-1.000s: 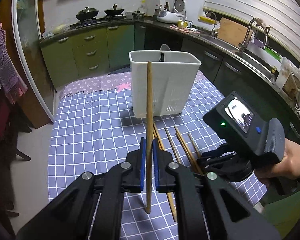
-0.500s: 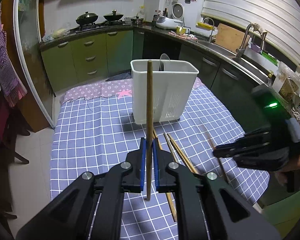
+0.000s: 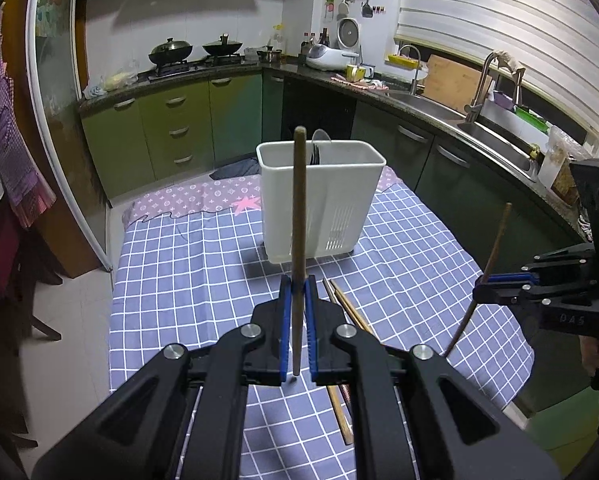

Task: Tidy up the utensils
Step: 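Grasp a wooden chopstick with the left gripper while the right gripper grasps another, then lower both held chopsticks into the white holder and open both grippers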

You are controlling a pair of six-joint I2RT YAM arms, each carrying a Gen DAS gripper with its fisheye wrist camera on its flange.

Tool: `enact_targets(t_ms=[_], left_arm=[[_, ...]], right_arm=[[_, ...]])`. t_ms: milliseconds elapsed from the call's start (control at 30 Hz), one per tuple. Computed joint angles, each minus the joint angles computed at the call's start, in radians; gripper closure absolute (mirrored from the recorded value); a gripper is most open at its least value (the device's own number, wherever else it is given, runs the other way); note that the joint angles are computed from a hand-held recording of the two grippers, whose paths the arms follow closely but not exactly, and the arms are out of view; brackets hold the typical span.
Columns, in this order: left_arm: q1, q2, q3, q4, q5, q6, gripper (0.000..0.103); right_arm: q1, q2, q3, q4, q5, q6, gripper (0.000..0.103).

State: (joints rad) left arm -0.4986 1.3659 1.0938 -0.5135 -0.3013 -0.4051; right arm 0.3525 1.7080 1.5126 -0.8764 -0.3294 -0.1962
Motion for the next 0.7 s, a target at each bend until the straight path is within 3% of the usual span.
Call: enact_targets(t_ms=[267, 500, 700], left_arm=[[0.032, 0.038, 0.128, -0.064, 0.042, 0.044, 0.096], [0.053, 0.134, 0.411, -0.146, 0.025, 0.124, 0.096], [0.071, 0.259, 0.655, -0.135, -0.028, 0.183, 0.096]], right_arm=[[-0.014, 0.017, 0.084, -0.009, -0.023, 0.011, 0.096], [-0.036, 0.033, 0.140, -0.032, -0.038, 0.005, 0.096], [-0.055, 0.051, 0.235, -0.059, -0.041, 0.007, 0.096]])
